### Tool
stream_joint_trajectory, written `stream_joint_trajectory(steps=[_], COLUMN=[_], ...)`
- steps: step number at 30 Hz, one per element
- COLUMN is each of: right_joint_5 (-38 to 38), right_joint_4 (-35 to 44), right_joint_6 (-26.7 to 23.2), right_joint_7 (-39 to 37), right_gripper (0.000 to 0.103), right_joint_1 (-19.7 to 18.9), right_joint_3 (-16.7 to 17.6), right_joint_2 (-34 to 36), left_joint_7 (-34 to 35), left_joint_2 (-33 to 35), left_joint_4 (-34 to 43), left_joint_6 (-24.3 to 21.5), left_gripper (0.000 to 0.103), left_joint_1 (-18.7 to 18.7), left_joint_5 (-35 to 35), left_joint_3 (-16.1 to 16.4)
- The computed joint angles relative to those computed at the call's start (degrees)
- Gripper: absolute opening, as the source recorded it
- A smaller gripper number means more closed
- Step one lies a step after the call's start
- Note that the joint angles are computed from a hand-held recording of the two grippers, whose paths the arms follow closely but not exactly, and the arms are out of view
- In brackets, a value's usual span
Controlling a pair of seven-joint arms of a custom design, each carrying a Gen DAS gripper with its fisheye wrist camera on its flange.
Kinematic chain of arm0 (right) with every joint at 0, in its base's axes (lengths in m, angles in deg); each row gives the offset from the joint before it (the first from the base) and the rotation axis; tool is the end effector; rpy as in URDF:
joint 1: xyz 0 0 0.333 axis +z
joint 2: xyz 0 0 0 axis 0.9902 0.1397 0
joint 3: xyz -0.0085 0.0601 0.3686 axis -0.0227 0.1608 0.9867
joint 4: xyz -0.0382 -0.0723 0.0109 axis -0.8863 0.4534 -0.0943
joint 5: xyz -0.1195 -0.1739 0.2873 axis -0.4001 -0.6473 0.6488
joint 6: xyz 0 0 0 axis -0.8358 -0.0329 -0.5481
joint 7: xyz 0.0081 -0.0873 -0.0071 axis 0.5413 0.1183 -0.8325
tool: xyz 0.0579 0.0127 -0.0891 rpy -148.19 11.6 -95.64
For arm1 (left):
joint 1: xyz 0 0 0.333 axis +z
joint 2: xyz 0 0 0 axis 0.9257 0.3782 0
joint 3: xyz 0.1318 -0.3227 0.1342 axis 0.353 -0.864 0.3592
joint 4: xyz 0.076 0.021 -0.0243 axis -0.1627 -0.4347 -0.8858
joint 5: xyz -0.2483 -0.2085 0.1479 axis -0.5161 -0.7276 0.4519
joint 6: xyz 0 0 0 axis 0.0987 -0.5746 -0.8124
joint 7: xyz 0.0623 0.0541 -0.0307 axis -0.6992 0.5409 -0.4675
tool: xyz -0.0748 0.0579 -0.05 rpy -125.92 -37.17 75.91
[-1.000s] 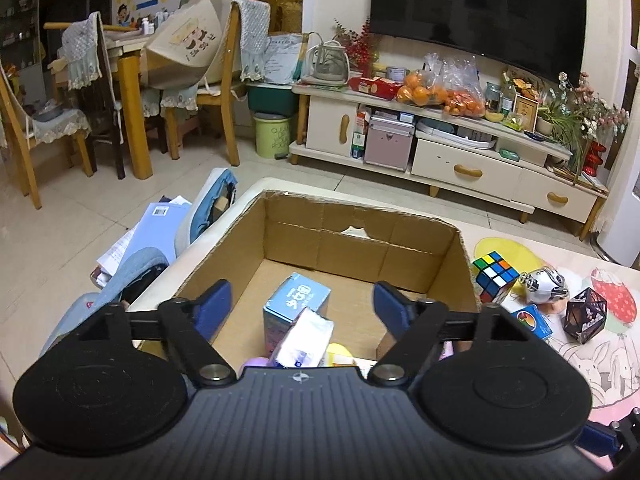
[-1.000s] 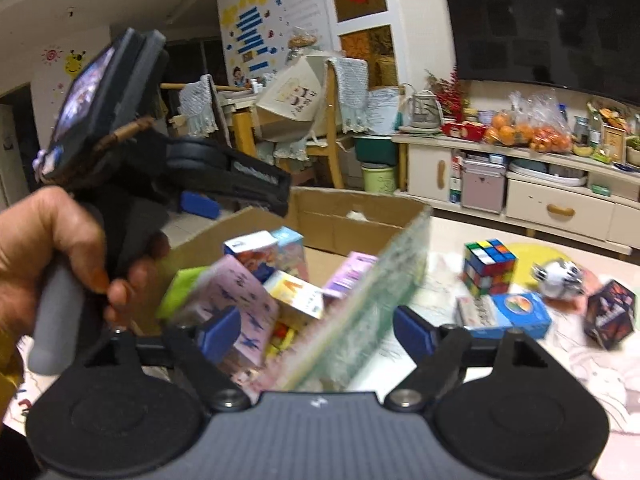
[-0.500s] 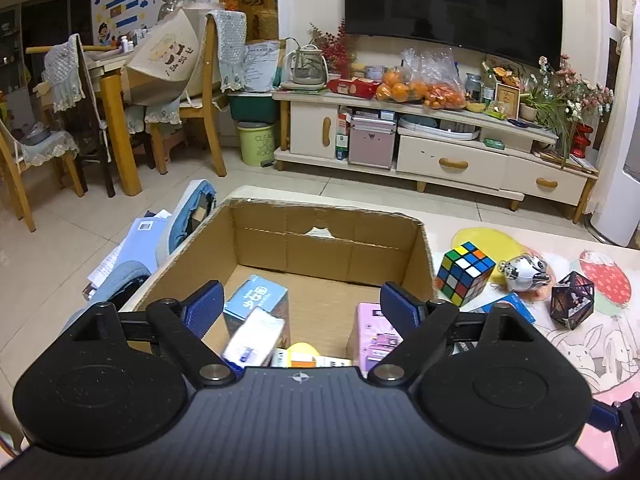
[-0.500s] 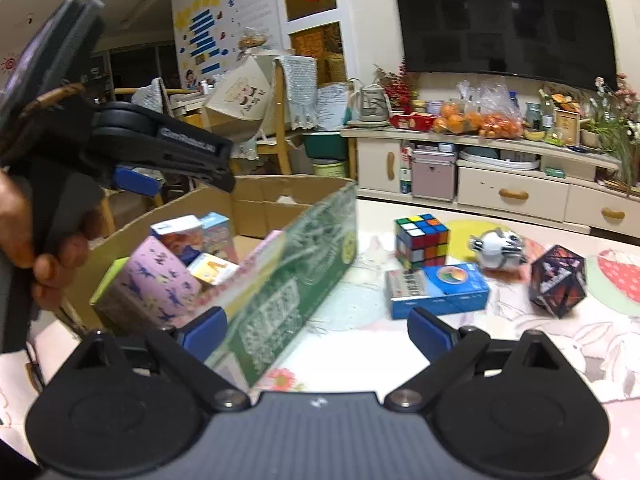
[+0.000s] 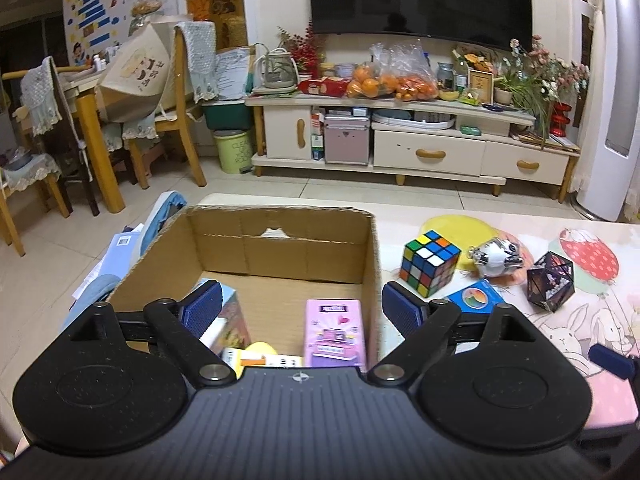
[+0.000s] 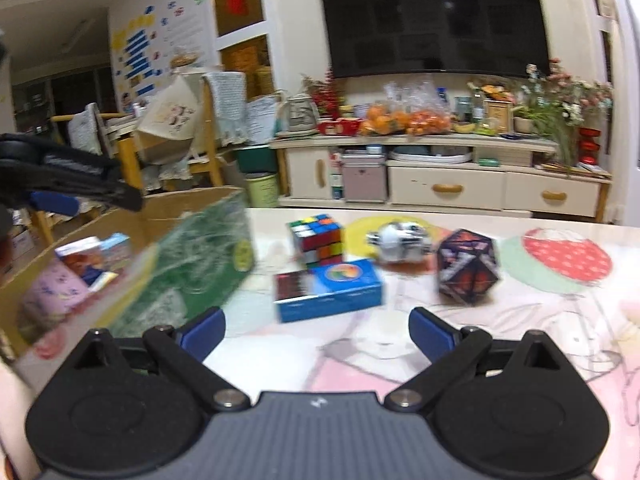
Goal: Organize rigid objects
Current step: 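Move both tools back toward the dark hexagonal puzzle cube on the table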
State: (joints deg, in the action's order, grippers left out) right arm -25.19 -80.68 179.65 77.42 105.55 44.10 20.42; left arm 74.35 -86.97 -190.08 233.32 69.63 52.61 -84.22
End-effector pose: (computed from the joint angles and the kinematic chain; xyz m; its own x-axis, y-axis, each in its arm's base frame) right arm 0.4715 0.2535 0.4618 0.3385 -0.9278 -0.1566 -0.4669 -0.0211 -0.8841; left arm 0.4129 -0.1276 0.5547 0.2530 -0.9627 -0.0960 -0.5531 -0.0625 -0.8308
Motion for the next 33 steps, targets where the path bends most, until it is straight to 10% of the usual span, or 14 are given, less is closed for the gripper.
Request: stream_joint_trajectory(steps=[14,33], right_joint_5=[-0.1,-18.7], right_joint_4=[4.7,18.6], right_joint_6=[-0.9,-6.4], right_joint_7=[1.2,10.8], right_gripper=[0.099,0.096], right_joint_1=[-5.6,-20.5], right_joint_3=[-2.1,6.3], right_joint_2=[6.3,15.7], left_joint_7=[0.8,10.4], left_joint_2=[0.7,6.0], left_joint_4=[-0.5,0.1], left_joint_6=[4.6,13.3], left_gripper=[0.103,0.103], left_joint_1=[-0.2,-0.1], left_joint_5=[5.1,-0.7], left_joint_3=[0.6,1.6])
